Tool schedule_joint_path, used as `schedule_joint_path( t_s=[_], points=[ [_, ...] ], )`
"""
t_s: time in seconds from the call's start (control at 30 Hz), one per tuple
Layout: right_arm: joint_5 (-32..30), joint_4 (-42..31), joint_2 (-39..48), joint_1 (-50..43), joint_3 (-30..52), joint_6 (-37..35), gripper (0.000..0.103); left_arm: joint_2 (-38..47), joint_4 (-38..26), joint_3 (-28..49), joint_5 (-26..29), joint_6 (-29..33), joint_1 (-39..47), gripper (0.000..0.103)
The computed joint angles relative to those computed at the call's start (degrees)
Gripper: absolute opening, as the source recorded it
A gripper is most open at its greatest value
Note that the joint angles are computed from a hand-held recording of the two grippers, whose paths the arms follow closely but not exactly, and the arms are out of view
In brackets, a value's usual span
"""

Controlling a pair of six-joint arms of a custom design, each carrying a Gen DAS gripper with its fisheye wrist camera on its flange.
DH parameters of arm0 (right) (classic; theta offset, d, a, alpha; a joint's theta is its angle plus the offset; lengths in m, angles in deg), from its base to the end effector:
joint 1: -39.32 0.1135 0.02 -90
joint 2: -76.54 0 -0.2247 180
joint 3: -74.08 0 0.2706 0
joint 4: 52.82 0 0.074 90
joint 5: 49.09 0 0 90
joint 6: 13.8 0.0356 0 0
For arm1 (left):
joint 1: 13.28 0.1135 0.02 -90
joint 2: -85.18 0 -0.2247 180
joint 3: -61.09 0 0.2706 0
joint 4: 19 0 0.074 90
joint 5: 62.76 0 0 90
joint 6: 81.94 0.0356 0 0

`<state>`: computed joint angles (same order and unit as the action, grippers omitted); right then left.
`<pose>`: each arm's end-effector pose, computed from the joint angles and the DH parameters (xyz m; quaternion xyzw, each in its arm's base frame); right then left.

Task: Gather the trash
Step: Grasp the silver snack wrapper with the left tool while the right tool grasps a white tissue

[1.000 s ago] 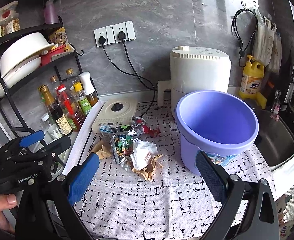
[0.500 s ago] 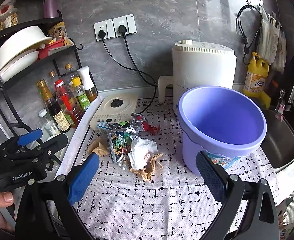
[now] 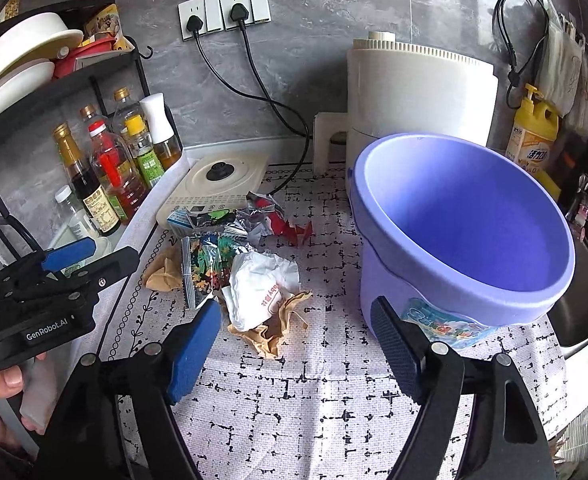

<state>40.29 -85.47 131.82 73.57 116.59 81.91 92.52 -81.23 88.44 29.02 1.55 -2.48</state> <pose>0.1923 0.1314 0.1603 -0.2301 0.8962 0.1343 0.3547 0.1304 0.0238 0.1612 -0.1314 0.9048 0.0010 0.4052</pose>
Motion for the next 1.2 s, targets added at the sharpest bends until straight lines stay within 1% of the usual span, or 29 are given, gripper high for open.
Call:
schedule_joint_path(
  t_s=[0.17, 0.23, 0.27, 0.37, 0.43, 0.47, 0.53, 0.57, 0.6, 0.63, 0.67, 0.77, 0.83, 1.0, 1.03, 1.1, 1.13, 1.17, 1.2],
  points=[
    [-2.1, 2.2, 7.0, -0.5, 2.5, -1.6, 0.066, 13.3, 11.0, -0.2, -0.3, -0.8, -0.9, 0.064],
    [-2.6, 2.8, 8.8, -0.5, 3.2, -2.4, 0.066, 18.6, 14.9, 0.1, 0.3, -1.3, -0.5, 0.059],
    [-2.9, 3.2, 9.7, -0.5, 3.5, -2.8, 0.064, 21.1, 16.8, 0.2, 1.3, -1.4, 0.1, 0.058],
    [-3.1, 4.5, 11.8, 0.0, 4.2, -4.2, 0.06, 27.4, 21.7, 0.5, 1.8, -2.2, 0.2, 0.054],
    [-3.2, 5.0, 13.0, 0.3, 4.8, -5.1, 0.06, 31.1, 24.9, 0.8, 3.1, -2.4, 0.7, 0.043],
    [-3.6, 5.2, 13.7, 0.3, 5.1, -5.5, 0.059, 32.9, 26.3, 1.0, 3.4, -2.5, 0.6, 0.04],
    [-4.0, 5.4, 14.8, 0.4, 5.7, -6.1, 0.058, 36.8, 28.5, 1.7, 4.4, -3.0, 0.4, 0.027],
    [-4.3, 5.5, 15.2, 0.5, 6.0, -6.4, 0.058, 38.2, 29.3, 2.0, 4.9, -3.3, 0.4, 0.025],
    [-4.5, 5.7, 15.6, 0.5, 6.2, -6.6, 0.057, 39.0, 29.8, 2.1, 5.0, -3.6, 0.3, 0.015],
    [-4.8, 5.9, 16.0, 0.5, 6.3, -6.7, 0.056, 39.4, 30.2, 2.1, 4.9, -3.9, 0.1, 0.008],
    [-5.1, 6.0, 16.4, 0.5, 6.5, -6.9, 0.054, 38.7, 30.3, 1.8, 4.7, -4.2, -0.2, 0.004],
    [-6.1, 6.4, 18.5, 0.8, 7.6, -7.2, 0.046, 34.0, 28.8, 0.6, 4.8, -4.6, 0.2, 0.002],
    [-6.4, 6.8, 20.2, 1.3, 8.5, -7.1, 0.045, 30.8, 27.1, 0.1, 5.6, -4.3, 1.0, 0.002],
    [-6.2, 6.9, 24.2, 2.3, 10.5, -6.6, 0.046, 20.9, 20.8, -0.6, 6.0, -3.5, 3.0, 0.001],
    [-6.4, 6.7, 25.1, 2.2, 10.9, -6.3, 0.047, 19.0, 19.4, -0.6, 6.1, -3.3, 3.6, 0.001],
    [-5.9, 6.8, 25.9, 2.3, 11.1, -5.5, 0.054, 16.2, 17.1, -0.4, 6.1, -2.9, 4.6, 0.001],
    [-5.6, 7.2, 26.0, 2.2, 10.9, -4.8, 0.06, 15.0, 16.3, -0.4, 6.0, -2.7, 5.1, 0.001],
    [-5.5, 7.3, 26.2, 2.0, 10.9, -4.2, 0.064, 13.5, 15.1, -0.4, 5.9, -2.4, 5.7, 0.001],
    [-5.5, 7.3, 26.6, 1.9, 11.1, -3.7, 0.066, 12.2, 13.9, -0.4, 5.8, -2.3, 6.2, 0.001]
  ],
)
